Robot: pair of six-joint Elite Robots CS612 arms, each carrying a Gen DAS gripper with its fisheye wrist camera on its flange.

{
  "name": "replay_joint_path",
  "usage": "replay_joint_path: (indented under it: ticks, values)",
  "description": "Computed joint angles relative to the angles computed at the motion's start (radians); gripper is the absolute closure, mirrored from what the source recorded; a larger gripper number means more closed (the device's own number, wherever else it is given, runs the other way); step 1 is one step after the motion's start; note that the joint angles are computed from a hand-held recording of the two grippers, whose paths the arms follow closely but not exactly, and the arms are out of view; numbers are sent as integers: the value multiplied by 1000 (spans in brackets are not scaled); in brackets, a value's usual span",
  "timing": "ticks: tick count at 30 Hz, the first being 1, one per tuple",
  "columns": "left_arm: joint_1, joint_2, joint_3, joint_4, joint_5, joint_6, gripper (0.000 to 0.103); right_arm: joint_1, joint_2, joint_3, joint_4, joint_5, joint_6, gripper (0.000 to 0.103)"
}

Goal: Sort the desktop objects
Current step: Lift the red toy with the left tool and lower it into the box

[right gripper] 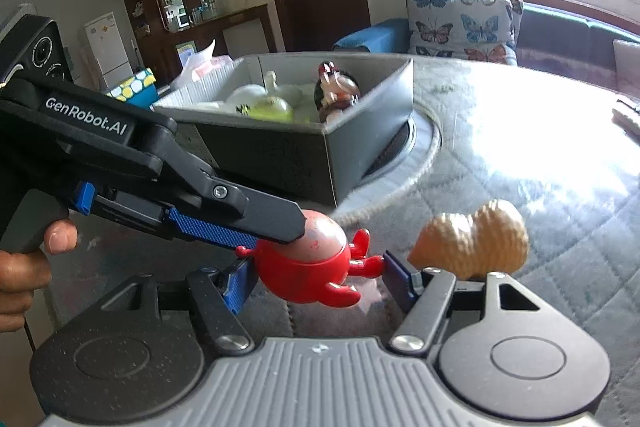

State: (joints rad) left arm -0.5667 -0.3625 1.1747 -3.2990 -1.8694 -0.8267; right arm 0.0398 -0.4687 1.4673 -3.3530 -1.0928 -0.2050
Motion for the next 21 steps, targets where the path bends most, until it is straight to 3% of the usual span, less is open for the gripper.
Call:
replay_joint_path:
  ticks: [10, 14, 21]
  values:
    - [19, -40, 26, -108, 80, 26, 62, 29, -7, -79, -23, -4, -43, 34]
    - [37, -37, -1, -85, 100, 27, 62, 44, 14, -161, 45, 1, -52, 34]
    - [79, 6, -103, 30, 59, -15, 62, 62, 74, -328, 244, -5, -52, 34]
